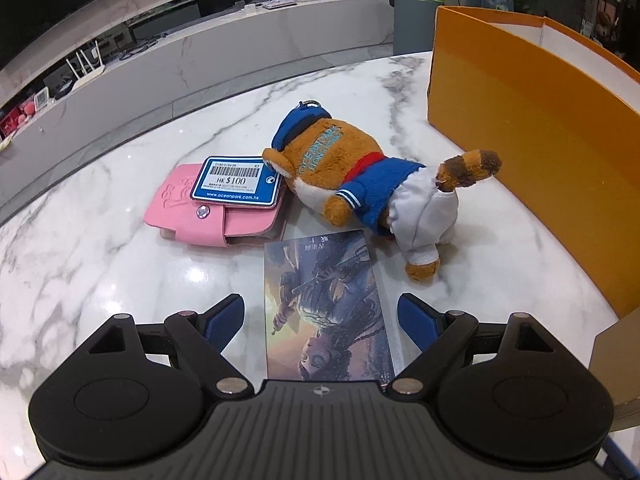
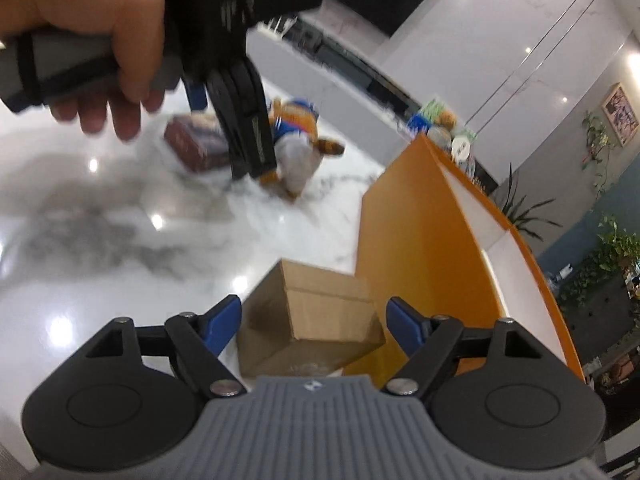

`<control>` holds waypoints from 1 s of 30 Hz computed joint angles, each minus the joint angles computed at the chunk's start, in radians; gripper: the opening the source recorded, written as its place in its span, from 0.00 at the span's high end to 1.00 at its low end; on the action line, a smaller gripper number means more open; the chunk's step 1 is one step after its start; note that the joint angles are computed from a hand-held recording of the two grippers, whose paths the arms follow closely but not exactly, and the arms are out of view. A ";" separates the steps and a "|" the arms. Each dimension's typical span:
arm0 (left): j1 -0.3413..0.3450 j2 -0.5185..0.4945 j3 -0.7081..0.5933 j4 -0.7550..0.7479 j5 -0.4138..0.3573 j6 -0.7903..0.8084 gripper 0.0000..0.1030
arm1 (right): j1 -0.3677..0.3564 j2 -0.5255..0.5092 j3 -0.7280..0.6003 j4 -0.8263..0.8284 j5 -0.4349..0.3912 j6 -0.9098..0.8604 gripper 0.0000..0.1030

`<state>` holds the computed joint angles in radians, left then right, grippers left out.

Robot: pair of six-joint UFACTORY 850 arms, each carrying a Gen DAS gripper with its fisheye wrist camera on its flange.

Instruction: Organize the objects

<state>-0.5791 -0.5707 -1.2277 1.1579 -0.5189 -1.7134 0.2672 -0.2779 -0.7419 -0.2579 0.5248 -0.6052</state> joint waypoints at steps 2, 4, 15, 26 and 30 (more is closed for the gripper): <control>0.004 0.001 -0.003 -0.018 0.008 0.011 0.04 | 0.009 -0.006 -0.013 0.042 -0.042 -0.045 0.18; 0.007 0.006 0.002 -0.021 0.016 0.011 0.12 | 0.013 -0.004 -0.021 0.040 -0.078 -0.021 0.17; -0.011 0.097 0.127 0.021 0.080 -0.104 0.36 | -0.044 0.044 -0.002 -0.517 -0.047 0.523 0.32; -0.095 0.204 0.254 -0.053 0.063 -0.194 0.24 | -0.092 0.018 -0.023 -0.751 0.013 0.845 0.31; -0.110 0.193 0.255 0.023 0.034 -0.256 0.22 | -0.113 -0.006 -0.044 -0.843 0.028 0.996 0.32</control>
<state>-0.6891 -0.3778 -0.9729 1.1805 -0.4848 -1.9699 0.1543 -0.2838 -0.7855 -1.1005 0.5526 0.3913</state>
